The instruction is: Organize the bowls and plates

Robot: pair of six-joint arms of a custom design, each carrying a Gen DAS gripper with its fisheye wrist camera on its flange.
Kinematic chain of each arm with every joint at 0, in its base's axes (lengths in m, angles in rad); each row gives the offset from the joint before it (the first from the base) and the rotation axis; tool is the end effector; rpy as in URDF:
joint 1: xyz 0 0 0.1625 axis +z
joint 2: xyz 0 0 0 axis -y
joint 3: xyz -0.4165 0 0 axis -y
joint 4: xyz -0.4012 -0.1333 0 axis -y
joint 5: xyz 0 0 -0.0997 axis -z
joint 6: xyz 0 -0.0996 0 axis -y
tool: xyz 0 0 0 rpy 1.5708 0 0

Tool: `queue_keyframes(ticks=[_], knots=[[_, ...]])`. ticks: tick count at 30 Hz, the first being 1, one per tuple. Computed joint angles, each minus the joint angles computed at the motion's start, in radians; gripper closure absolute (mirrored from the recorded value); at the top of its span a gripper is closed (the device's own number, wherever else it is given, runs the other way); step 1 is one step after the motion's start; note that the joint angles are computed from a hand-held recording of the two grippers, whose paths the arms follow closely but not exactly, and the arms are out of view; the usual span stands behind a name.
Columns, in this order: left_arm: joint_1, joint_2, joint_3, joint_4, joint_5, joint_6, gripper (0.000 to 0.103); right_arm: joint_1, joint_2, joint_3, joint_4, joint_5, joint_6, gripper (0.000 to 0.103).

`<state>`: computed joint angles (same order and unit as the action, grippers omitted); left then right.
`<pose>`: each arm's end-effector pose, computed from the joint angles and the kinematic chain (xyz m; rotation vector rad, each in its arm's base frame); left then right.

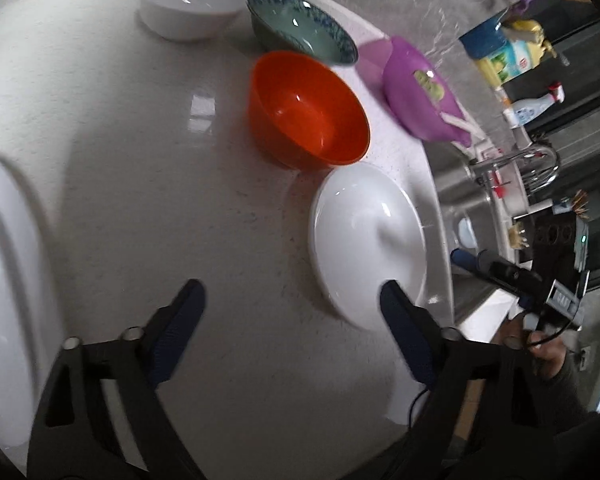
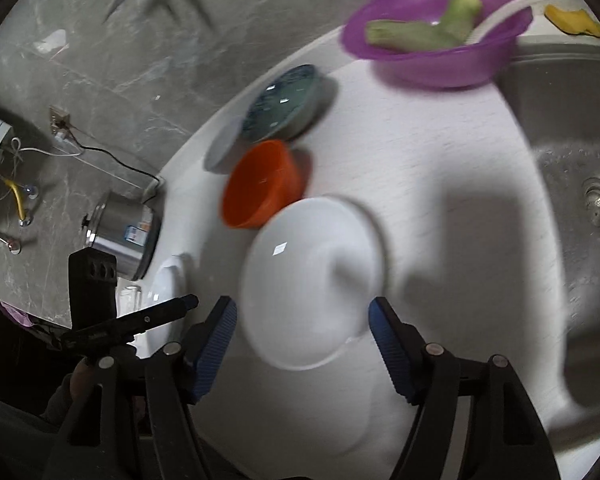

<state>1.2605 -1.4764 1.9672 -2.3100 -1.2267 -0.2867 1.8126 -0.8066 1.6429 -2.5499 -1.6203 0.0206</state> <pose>0.0024 -0.5393 0.3217 -0.0282 2.8468 -0.4851 0.2851 -0.6197 0.0812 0.3370 -3.0844 0.2301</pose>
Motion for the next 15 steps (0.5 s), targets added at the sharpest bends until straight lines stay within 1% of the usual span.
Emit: queue_keyframes(ticks=[1,3,4,5,7,10,11,12,13,14,15], knots=[[-0.005,0.025,-0.005,-0.009,0.017,-0.009,0.023,-0.013,0.005,-0.019,0.027,0.008,-0.015,0.034],[0.006,0.053,-0.009,-0.027,0.019,-0.006,0.028,-0.036,0.029,-0.061,0.080,0.028,-0.028,0.039],[0.008,0.071,-0.013,-0.035,0.026,-0.005,0.033,-0.043,0.044,-0.081,0.102,0.038,-0.030,0.042],[0.004,0.088,-0.017,-0.041,0.038,-0.008,0.035,-0.049,0.056,-0.097,0.120,0.053,-0.037,0.044],[0.002,0.112,-0.028,-0.044,0.037,-0.010,0.035,-0.060,0.076,-0.120,0.148,0.076,-0.058,0.045],[0.003,0.146,-0.046,-0.036,0.059,-0.003,0.036,-0.071,0.096,-0.143,0.190,0.091,-0.078,0.046],[0.002,0.152,-0.047,-0.037,0.058,-0.003,0.038,-0.074,0.104,-0.155,0.203,0.092,-0.084,0.046],[-0.001,0.158,-0.047,-0.045,0.066,0.000,0.039,-0.077,0.106,-0.159,0.211,0.094,-0.090,0.047],[-0.004,0.168,-0.053,-0.047,0.072,0.002,0.041,-0.081,0.110,-0.163,0.217,0.095,-0.094,0.049],[-0.002,0.161,-0.050,-0.040,0.072,0.005,0.049,-0.083,0.114,-0.168,0.222,0.093,-0.094,0.050],[0.000,0.164,-0.055,-0.038,0.070,0.006,0.052,-0.086,0.118,-0.173,0.226,0.095,-0.093,0.050]])
